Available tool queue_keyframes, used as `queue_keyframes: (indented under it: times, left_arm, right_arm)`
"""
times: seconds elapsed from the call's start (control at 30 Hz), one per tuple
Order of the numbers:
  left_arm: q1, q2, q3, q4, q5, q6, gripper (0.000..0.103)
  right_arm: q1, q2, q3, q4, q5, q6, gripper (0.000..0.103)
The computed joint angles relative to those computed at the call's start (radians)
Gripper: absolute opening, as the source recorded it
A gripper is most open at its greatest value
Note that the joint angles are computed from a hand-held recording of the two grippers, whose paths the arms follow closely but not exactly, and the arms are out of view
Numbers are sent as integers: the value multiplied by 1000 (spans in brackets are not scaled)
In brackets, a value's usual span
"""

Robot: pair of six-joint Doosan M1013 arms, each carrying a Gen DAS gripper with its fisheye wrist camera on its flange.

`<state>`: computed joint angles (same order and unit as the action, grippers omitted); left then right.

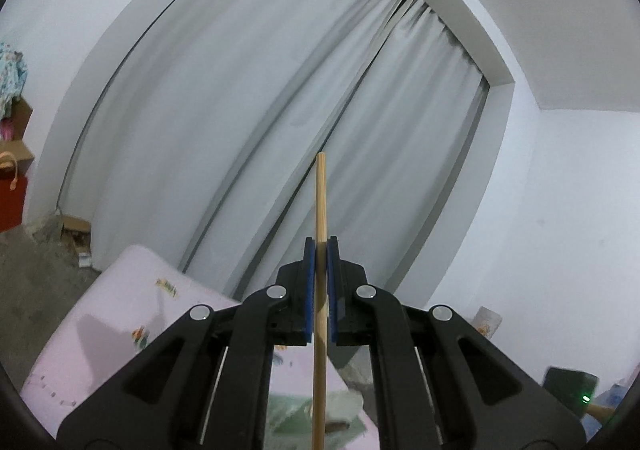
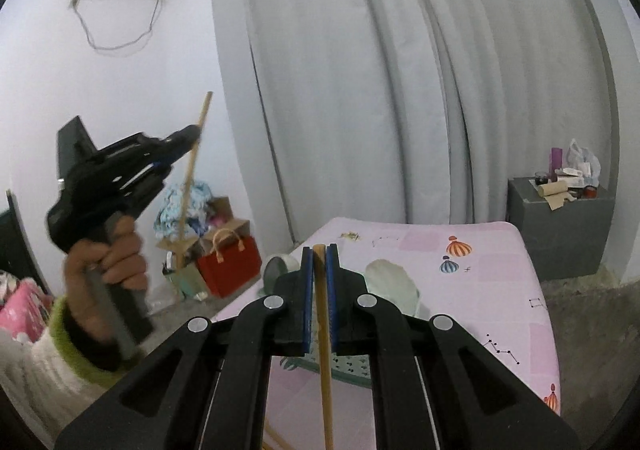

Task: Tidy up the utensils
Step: 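Carry both held chopsticks upright over the green caddy with both grippers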

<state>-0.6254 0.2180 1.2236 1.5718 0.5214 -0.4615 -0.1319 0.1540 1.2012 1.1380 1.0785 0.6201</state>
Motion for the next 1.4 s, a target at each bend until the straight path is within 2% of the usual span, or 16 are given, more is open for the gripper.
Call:
queue_keyframes:
  times: [0.17, 0.3, 0.63, 0.8, 1.0, 1.2, 1.4]
  left_arm:
    - [4, 87, -104, 38, 76, 48, 4]
    - [8, 134, -156, -2, 117, 111, 4]
    - [19, 209, -227, -117, 86, 145, 4]
    - [20, 230, -240, -147, 75, 145, 4]
    - [7, 242, -238, -141, 122, 182, 4]
    - [4, 236, -222, -114, 121, 134, 4]
    - [10, 229, -222, 2, 130, 23, 4]
  right_arm:
    - [-14, 12, -3, 20, 7, 14, 7]
    - [-24, 26, -6, 28, 16, 28, 6]
    - [-34, 51, -14, 24, 34, 58, 7]
    - [-38, 55, -13, 21, 31, 65, 7]
    - [-40, 54, -7, 21, 29, 69, 7]
    - [-40, 53, -7, 19, 31, 64, 7]
    - [-38, 47, -1, 22, 30, 50, 7]
